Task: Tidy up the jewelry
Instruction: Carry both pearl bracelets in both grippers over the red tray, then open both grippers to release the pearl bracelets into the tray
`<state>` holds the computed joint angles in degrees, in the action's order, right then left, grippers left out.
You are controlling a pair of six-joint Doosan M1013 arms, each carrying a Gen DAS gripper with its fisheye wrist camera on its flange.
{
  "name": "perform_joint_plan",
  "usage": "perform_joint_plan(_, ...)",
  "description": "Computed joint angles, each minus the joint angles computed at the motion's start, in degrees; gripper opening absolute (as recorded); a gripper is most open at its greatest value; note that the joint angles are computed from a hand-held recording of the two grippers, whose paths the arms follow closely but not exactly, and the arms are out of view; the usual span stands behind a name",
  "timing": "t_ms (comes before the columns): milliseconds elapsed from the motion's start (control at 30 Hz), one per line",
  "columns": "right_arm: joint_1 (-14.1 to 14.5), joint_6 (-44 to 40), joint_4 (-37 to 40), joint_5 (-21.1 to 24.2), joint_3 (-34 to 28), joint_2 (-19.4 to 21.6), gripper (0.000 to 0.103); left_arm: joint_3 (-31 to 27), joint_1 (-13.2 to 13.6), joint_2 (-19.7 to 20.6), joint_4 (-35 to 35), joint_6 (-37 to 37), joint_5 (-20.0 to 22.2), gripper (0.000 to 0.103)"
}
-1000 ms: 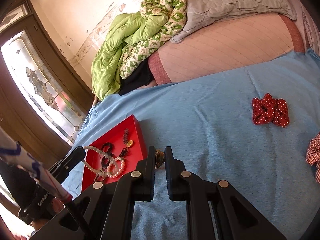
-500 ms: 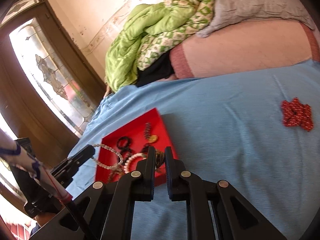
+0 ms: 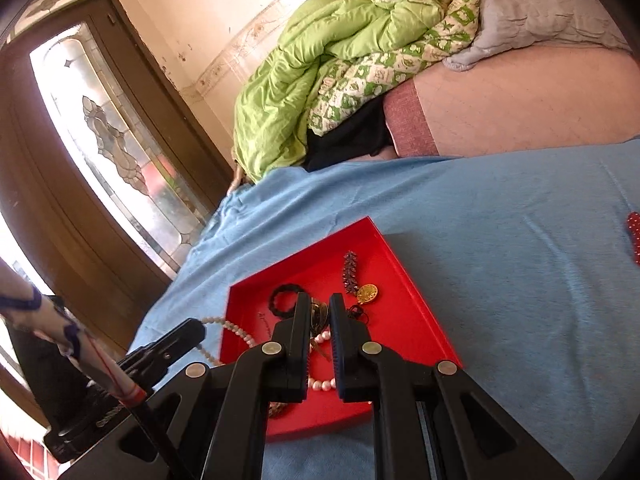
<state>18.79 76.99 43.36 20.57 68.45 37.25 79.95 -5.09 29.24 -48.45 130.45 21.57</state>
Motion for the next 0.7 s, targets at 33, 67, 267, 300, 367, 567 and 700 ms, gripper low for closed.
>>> perform_joint_plan(33, 0.06, 1.77, -1.57, 0.29, -0.55, 0.53, 0.010, -0.22, 0.15, 0.21, -0.11, -0.47, 0.86, 0.005)
perform_joint_plan(67, 0.09, 3.24, -2.86, 0.69, -1.01, 0.99, 0.010, -0.48, 0.28, 0.43, -0.57, -0.51, 2.02, 0.005)
perform_joint_plan(267, -0.24, 8.21, -7.86, 3.79, -3.63, 3.39, 0.010, -1.27, -0.30, 1.25, -0.49, 0.39, 6.07, 0.005)
perform_joint_plan(300, -0.27, 8.68, -8.51, 4.08, -3.92, 3.64, 0.010, -1.49, -0.54, 1.52, 0.23, 0.17, 7.13, 0.005)
perform_joint_plan(367, -0.34, 9.71, -9.80, 4.37, -4.31, 4.02, 0.010, -1.92, -1.06, 1.98, 2.57, -0.96, 8.05, 0.005)
perform_joint_plan(567, -0.69, 12.68, -12.34, 5.56, -4.84, 4.67, 0.010, -3.95, -2.13, 3.87, 10.72, -6.46, 11.76, 0.005)
perform_joint_plan(700, -0.83, 14.22, -13.66, 6.18, -4.88, 4.75, 0.011, -4.64, -2.69, 4.64, 17.17, -11.40, 13.02, 0.005)
